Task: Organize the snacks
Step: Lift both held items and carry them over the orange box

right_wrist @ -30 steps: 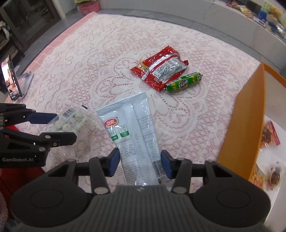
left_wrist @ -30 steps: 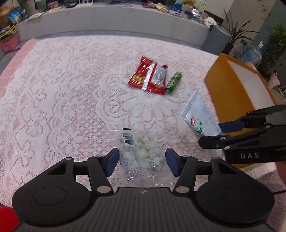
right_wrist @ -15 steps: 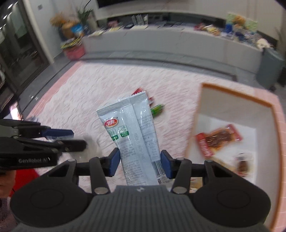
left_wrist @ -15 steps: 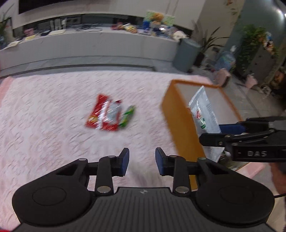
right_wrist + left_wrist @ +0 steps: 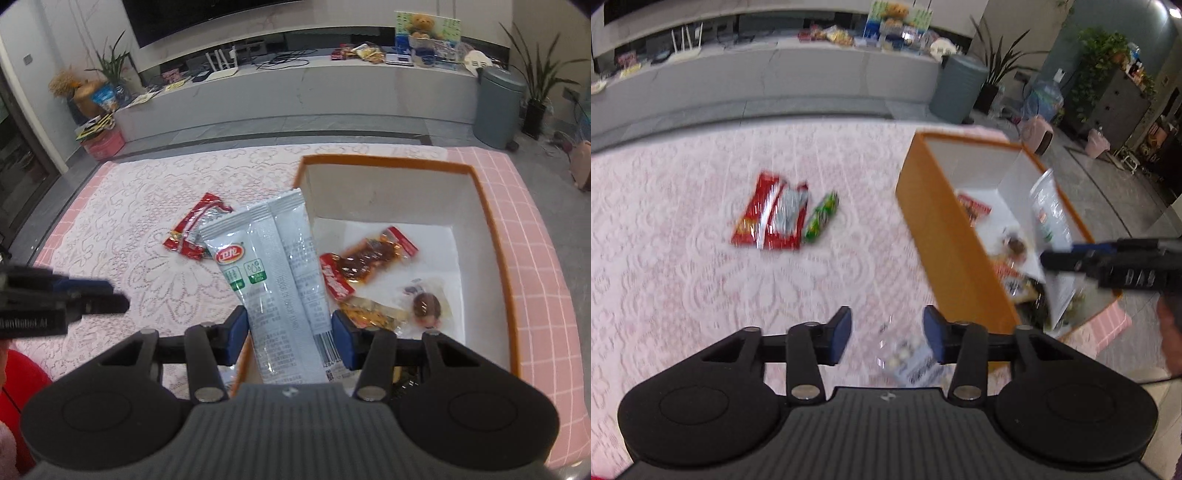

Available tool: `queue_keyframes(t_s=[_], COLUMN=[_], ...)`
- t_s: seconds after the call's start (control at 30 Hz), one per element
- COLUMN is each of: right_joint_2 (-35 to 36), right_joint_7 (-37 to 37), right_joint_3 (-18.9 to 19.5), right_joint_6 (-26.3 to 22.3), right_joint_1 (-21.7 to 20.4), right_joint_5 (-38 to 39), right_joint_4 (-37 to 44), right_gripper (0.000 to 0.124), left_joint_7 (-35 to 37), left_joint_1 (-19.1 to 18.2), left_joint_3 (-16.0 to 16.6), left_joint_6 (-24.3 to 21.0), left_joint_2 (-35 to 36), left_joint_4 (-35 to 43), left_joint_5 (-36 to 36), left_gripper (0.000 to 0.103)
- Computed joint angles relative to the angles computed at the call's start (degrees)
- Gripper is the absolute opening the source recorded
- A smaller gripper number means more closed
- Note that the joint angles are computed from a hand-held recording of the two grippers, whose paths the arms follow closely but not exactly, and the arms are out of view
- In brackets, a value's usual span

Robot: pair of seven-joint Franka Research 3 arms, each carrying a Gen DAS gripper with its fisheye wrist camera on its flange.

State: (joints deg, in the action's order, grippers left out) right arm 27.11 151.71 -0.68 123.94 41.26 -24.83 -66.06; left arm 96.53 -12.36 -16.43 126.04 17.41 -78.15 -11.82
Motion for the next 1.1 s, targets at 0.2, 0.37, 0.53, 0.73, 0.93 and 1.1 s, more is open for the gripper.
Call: queue_keyframes(t_s=[0.2, 0.37, 0.53, 0.73, 0.93, 1.1], right_joint_2=[-0.3, -0.3, -0.9, -2.8, -4.3, -4.4], right_joint_7=[3.2, 5.2, 4.1, 4.0, 4.9, 6.5], right_joint_3=[-0.7, -0.2, 0.1, 0.4, 0.9, 0.9], right_joint_6=[-5.1, -3.7, -2.5, -0.3, 2.4, 2.2], right_joint_1=[0.1, -1.0, -1.1, -1.9, -3.1, -4.4], right_joint_5=[-1.3, -0.6, -1.2, -1.4, -1.1, 0.5], right_joint_4=[-1.1, -3.0, -5.0, -8.8, -12.2, -12.5], right_gripper=[0.048, 0.048, 0.048, 0.048, 0.049, 0.049], left_joint_7=[-12.3, -21.5, -31.7, -36.3, -38.1, -35.2], left_joint_1=[-1.6, -3.3, -5.2, -6.6, -9.4, -10.4], left_joint_3=[1.1, 0.6, 1.1, 0.9, 1.9, 2.2], left_joint_6=[1.6, 4.1, 6.5, 5.6, 1.4, 2.6], left_joint_2=[-1.0, -0.1, 1.6, 4.3, 7.3, 7.1], left_joint_4=[-5.6, -7.8, -7.6, -5.4, -1.1, -1.6], left_joint_5=[1.1, 2.7, 6.5, 10.9, 18.4, 23.5], left_gripper=[0.064, 0.073, 0.079, 0.080, 0.082, 0.087])
